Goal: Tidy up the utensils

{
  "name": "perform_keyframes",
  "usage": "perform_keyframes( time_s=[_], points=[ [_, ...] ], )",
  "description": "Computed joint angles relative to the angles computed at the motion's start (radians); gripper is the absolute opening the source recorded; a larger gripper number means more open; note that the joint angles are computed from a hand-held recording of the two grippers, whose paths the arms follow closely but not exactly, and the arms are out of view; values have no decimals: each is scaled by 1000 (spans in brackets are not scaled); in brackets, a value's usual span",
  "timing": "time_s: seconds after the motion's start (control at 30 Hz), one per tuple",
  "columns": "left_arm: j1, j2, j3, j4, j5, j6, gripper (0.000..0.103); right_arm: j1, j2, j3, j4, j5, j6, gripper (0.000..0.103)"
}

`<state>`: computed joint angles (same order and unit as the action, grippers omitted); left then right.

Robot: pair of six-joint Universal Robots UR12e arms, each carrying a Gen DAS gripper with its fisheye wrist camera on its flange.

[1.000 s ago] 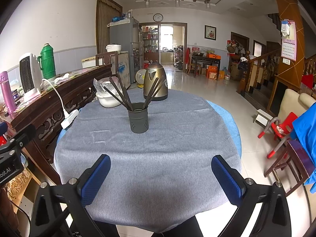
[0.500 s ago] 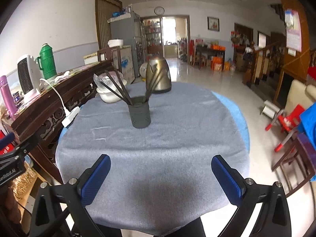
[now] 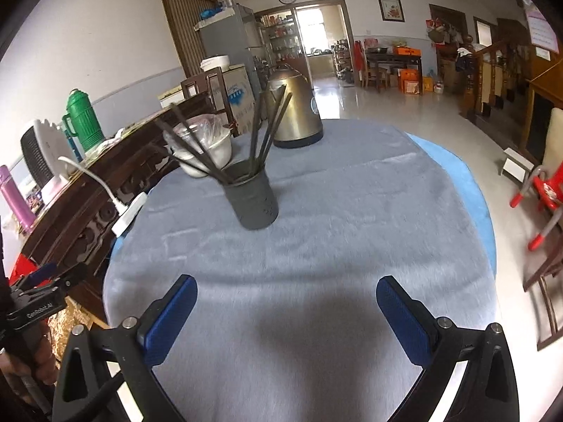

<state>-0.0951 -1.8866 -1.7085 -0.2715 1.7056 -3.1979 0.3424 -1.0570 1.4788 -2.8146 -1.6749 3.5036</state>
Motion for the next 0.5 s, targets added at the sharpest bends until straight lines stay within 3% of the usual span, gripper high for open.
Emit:
perform_keyframes(
  time_s=[0.27, 0.43, 0.5],
  points=[
    [-6, -80, 64, -94, 43, 5, 103, -24, 132, -103, 57, -196, -84, 103],
    [0, -103, 91, -93, 66, 1, 103, -63, 200, -172, 59, -193, 21, 103],
    [4, -109, 98, -86, 73, 3, 103, -72, 222, -205, 106, -184, 59, 103]
  ],
)
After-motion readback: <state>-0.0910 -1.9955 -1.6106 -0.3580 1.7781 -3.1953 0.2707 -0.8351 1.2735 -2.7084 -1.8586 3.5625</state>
